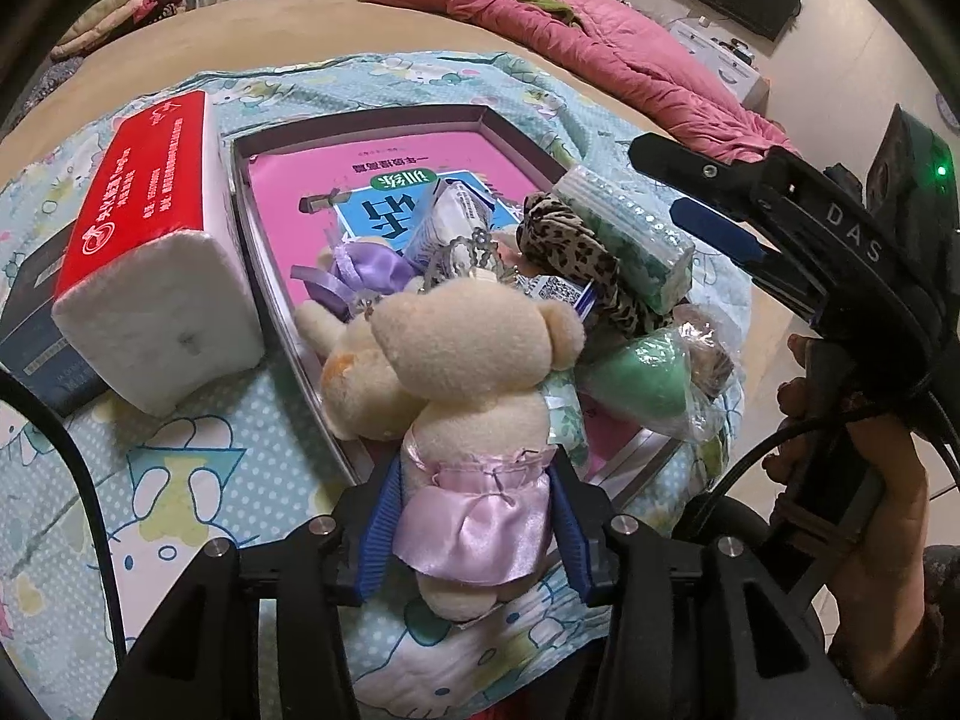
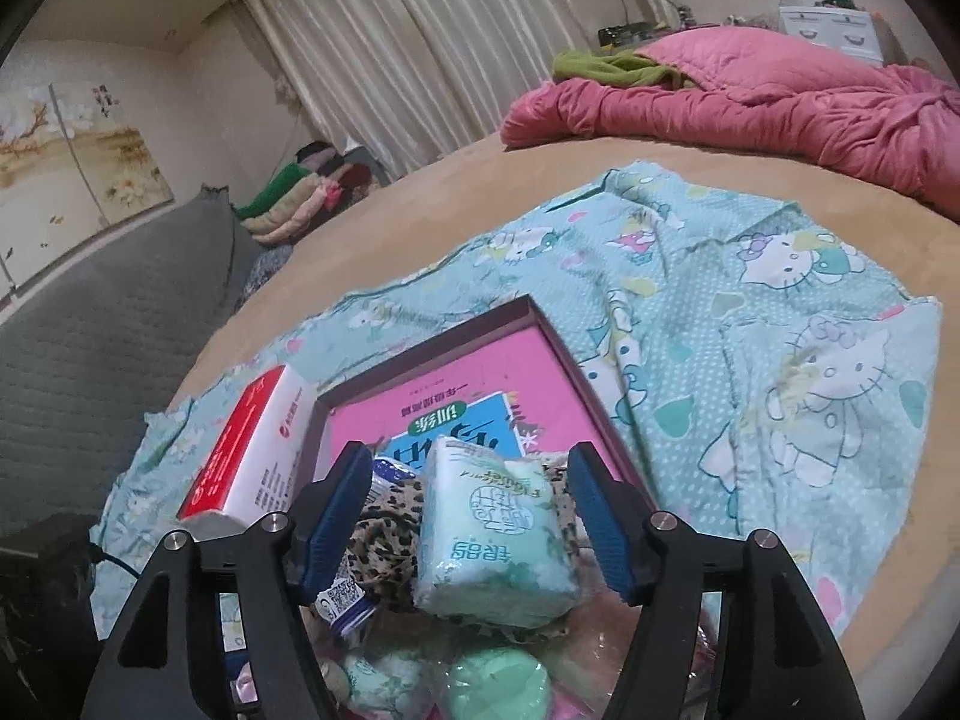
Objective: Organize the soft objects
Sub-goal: 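Open the right tool to drop the wipes pack while the left tool releases the teddy bear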
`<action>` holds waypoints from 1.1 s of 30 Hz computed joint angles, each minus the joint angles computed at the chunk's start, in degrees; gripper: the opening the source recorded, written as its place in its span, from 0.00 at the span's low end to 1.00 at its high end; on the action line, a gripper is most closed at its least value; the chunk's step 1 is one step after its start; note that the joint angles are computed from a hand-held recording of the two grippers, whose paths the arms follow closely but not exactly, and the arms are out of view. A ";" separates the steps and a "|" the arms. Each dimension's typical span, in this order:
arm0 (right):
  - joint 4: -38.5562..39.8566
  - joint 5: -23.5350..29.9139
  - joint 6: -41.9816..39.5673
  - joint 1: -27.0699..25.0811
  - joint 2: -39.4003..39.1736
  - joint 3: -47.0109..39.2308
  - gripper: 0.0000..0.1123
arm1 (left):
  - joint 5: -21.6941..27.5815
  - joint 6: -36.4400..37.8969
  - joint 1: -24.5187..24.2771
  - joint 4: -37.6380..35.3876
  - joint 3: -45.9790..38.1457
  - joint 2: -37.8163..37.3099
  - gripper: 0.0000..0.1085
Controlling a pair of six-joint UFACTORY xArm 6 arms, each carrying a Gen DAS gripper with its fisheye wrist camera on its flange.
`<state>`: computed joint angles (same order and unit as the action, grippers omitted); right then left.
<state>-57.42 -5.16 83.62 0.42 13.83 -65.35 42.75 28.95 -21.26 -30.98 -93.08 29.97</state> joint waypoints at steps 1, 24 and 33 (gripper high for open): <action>-0.46 0.06 0.69 -0.09 -0.09 0.03 0.63 | -0.11 -0.05 -0.01 0.09 0.04 -0.03 0.44; -18.38 4.19 19.70 -0.42 -4.14 -0.09 0.69 | -5.20 1.26 0.69 -2.54 2.91 -3.42 0.64; -16.77 9.68 20.53 1.78 -8.53 2.16 0.71 | -7.58 1.53 1.81 -3.10 5.34 -6.23 0.68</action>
